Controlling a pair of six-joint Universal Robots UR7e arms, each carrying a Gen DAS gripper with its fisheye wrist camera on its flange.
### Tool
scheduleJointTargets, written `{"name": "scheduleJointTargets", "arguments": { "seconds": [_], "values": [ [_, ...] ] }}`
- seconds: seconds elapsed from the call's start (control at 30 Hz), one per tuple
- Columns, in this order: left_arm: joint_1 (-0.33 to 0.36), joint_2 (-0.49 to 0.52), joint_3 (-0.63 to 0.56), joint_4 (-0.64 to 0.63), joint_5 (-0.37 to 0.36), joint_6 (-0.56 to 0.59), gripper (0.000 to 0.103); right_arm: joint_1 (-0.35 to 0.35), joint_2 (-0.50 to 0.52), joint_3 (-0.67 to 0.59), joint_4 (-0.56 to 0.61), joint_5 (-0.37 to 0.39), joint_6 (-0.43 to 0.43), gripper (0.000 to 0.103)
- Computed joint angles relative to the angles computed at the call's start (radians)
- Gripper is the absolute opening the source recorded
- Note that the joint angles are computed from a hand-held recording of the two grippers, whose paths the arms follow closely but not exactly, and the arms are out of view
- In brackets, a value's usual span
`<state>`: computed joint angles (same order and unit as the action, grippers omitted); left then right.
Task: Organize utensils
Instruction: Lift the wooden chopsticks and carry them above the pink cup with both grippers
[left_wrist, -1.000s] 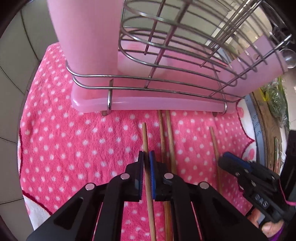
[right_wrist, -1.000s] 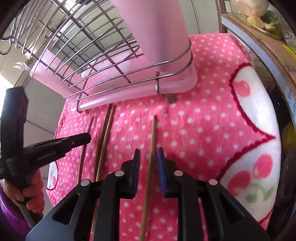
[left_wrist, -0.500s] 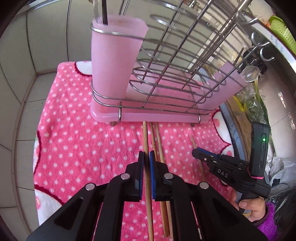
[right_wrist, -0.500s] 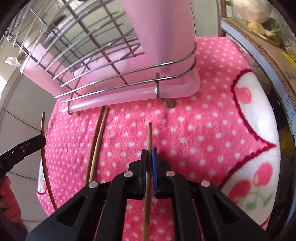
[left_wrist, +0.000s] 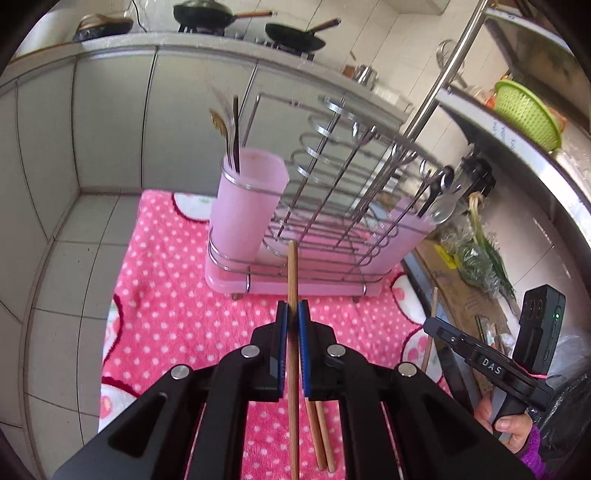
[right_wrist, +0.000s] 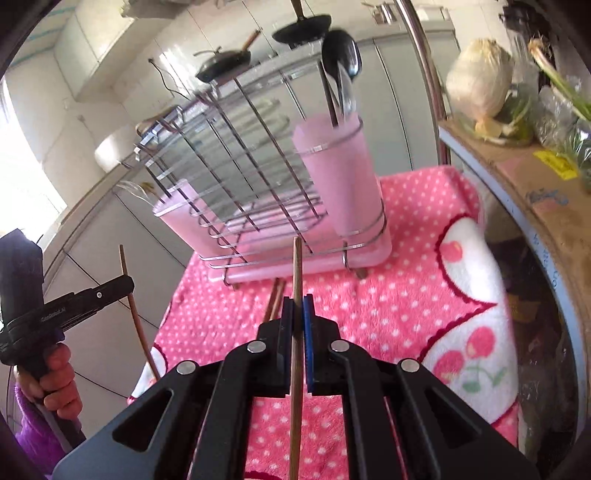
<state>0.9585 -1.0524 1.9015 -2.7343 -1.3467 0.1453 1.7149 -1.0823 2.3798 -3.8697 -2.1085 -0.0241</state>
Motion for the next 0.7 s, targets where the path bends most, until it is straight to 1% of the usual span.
{"name": "scheduleJointTargets", "arguments": {
  "seconds": [0.1, 0.17, 0.27, 0.5, 0.63, 0.7],
  "values": [
    [-0.002, -0.022, 0.026, -0.071, -0.022, 0.012, 0.005, 0.034, 0.008, 0.000, -0.058, -0.016, -0.031, 0.006],
    [-0.002, -0.034, 0.038, -0.107, -0.041, 0.015, 0.005, 0.055, 0.001, -0.004, -0.080, -0.037, -0.065, 0.006],
    [-0.006, -0.052, 0.051, -0.156, -0.060, 0.016, 0.005, 0.081, 0.005, -0.011, -0.109, -0.049, -0.098, 0.006],
    [-0.029, -0.086, 0.040, -0.205, -0.069, 0.032, 0.005, 0.145, -0.024, -0.055, -0.119, -0.097, -0.170, 0.006],
    [-0.041, -0.093, 0.013, -0.217, -0.074, 0.038, 0.005, 0.167, -0.069, -0.089, -0.090, -0.102, -0.195, 0.006],
    [-0.044, -0.093, -0.009, -0.208, -0.084, 0.033, 0.005, 0.183, -0.087, -0.115, -0.078, -0.115, -0.220, 0.006]
  ]
}}
